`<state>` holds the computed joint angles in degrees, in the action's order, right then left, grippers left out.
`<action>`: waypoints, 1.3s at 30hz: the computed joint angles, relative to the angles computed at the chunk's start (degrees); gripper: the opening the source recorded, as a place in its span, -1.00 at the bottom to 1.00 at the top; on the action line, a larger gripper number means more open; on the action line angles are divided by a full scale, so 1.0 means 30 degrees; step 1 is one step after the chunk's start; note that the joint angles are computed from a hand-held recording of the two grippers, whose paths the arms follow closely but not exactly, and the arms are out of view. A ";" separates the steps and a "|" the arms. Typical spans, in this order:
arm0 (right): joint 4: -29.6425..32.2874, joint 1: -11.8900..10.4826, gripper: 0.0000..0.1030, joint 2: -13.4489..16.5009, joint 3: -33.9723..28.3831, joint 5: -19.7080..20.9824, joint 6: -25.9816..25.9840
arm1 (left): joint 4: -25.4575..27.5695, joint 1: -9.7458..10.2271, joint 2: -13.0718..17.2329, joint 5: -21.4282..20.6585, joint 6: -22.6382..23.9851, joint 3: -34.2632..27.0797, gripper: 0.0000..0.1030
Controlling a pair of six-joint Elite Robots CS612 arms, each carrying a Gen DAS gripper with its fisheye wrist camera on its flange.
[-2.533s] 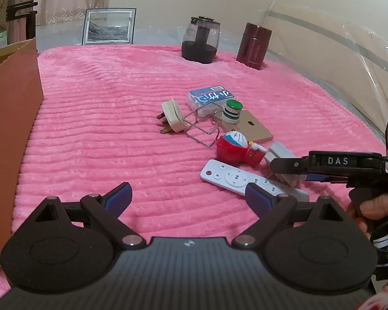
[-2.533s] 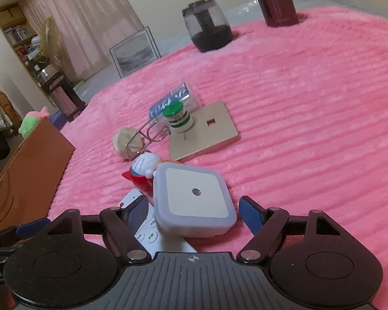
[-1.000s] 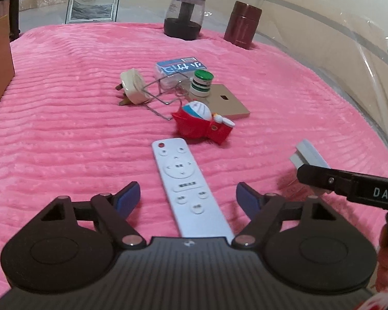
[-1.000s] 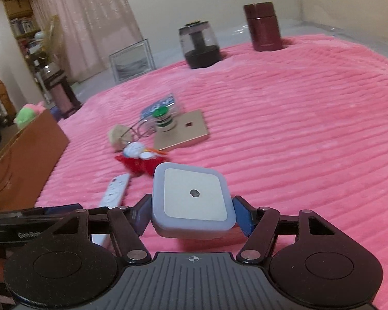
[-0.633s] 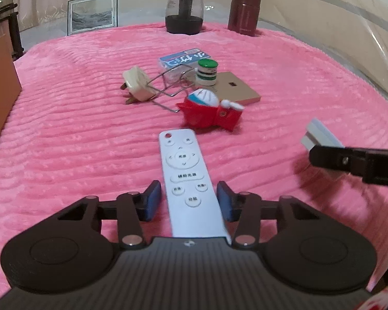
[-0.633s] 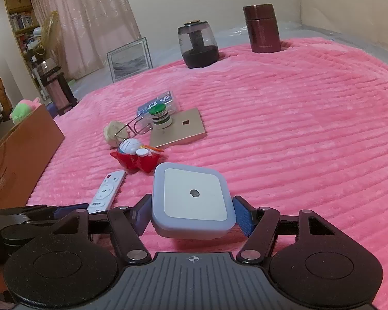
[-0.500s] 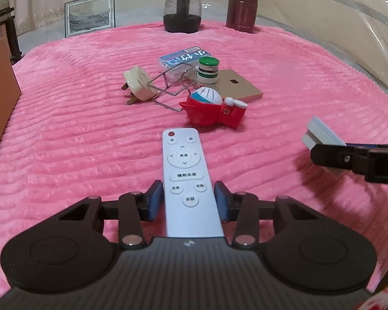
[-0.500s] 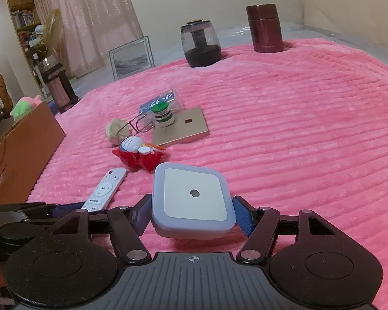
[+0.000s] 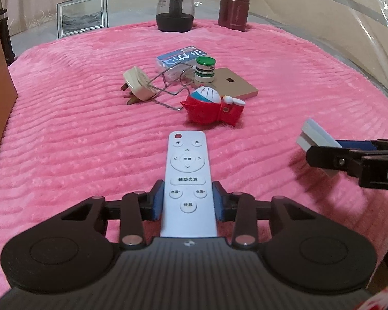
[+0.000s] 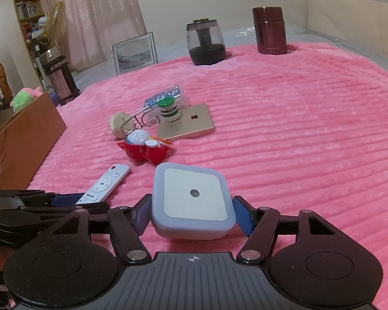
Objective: Organize rigid objects
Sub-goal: 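Grasp the white remote with the left tool while the right tool grasps the white square night light, then carry the remote with the left tool while the right tool carries the night light into the box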
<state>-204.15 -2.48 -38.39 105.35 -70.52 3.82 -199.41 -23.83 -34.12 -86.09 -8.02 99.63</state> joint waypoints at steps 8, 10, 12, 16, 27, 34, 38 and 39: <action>-0.0375 0.0301 0.22 -0.0436 0.0255 0.0166 -0.0304 | -0.1036 0.0361 -0.0925 -0.0550 0.0391 0.1202 -0.35; -0.0520 0.0400 0.22 -0.0602 0.0278 0.0278 -0.0410 | -0.1427 0.0507 -0.1270 -0.0646 0.0535 0.1539 -0.35; -0.0628 0.0512 0.22 -0.0780 0.0225 0.0562 -0.0457 | -0.1749 0.0705 -0.1626 -0.0806 0.0634 0.1821 -0.35; -0.0871 0.0882 0.22 -0.1057 -0.0106 0.1091 -0.0893 | -0.2578 0.1196 -0.2551 -0.0842 0.1124 0.2567 -0.35; 0.0435 0.2806 0.22 -0.0965 -0.3333 0.3881 -0.2526 | -0.2615 0.3870 -0.4948 -0.0710 0.2276 0.3614 -0.35; 0.3354 0.4428 0.22 0.0022 -0.6653 0.4811 -0.4898 | -0.0126 0.5898 -0.5135 -0.0452 0.3763 0.2802 -0.35; 0.5791 0.5288 0.22 0.0766 -0.8585 0.4726 -0.6864 | 0.1527 0.6701 -0.4766 -0.0871 0.4590 0.1977 -0.35; 0.6644 0.5508 0.22 0.1001 -0.9175 0.4642 -0.7446 | 0.1893 0.6856 -0.4613 -0.0977 0.4815 0.1716 -0.35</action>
<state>-184.22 14.04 -35.39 77.83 -56.59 -18.51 -193.73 -3.26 -47.96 -89.02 6.43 104.78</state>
